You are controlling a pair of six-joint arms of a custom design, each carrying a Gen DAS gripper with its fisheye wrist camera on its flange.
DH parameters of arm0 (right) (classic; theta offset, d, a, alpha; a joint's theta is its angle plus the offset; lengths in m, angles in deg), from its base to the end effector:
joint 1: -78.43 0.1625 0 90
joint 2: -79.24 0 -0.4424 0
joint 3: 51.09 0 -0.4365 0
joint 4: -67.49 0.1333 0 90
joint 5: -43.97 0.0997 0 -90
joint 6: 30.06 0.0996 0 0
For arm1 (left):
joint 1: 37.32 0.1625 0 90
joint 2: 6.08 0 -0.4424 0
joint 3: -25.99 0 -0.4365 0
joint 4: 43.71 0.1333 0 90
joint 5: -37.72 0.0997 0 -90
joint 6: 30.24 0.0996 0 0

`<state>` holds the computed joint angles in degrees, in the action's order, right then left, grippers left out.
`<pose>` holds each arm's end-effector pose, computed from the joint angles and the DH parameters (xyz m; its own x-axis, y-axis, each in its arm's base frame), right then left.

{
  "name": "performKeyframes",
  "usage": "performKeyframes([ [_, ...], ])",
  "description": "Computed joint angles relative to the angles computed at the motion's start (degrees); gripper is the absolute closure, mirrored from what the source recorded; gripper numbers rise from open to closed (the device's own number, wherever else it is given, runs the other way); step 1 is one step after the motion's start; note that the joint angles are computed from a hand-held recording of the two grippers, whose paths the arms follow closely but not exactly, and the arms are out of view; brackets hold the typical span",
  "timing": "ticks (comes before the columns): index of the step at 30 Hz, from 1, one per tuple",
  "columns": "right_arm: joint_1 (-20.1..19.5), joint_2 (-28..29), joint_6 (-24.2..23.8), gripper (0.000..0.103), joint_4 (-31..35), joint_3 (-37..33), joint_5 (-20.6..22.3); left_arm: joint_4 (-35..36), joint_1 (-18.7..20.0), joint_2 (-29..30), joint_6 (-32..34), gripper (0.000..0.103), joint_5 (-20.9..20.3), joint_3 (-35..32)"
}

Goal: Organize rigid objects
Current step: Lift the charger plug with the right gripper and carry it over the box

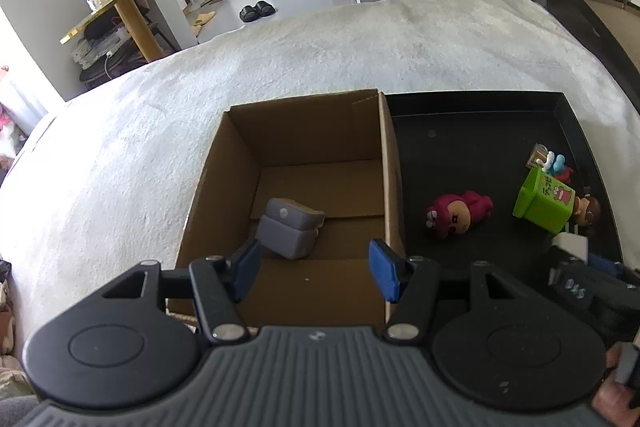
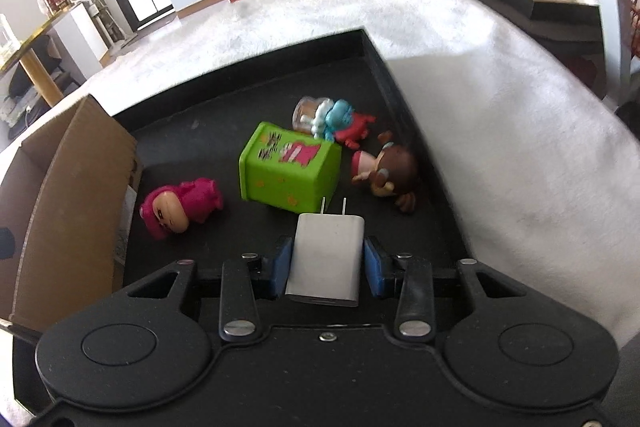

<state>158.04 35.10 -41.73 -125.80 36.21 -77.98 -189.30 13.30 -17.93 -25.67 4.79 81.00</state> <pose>-0.0576 -0.7609 0.2164 -0.7545 0.4928 0.4335 -0.0641 0.6020 -0.7959 -0.3782 -0.8027 -0.0767 -0.4837 0.2647 -0.8342 0.6602 0.7361 -0.1493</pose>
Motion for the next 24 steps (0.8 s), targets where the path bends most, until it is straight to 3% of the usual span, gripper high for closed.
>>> performKeyframes([
  [7, 1.5, -1.9, -1.0, 0.065, -0.8, 1.3, 0.3, -0.4, 0.5, -2.0, 0.0, 0.045, -2.5, 1.8],
  [24, 5.2, -1.0, -4.3, 0.065, -3.2, -1.3, -4.3, -4.9, 3.0, -7.0, -2.1, 0.045, -6.3, 5.4],
])
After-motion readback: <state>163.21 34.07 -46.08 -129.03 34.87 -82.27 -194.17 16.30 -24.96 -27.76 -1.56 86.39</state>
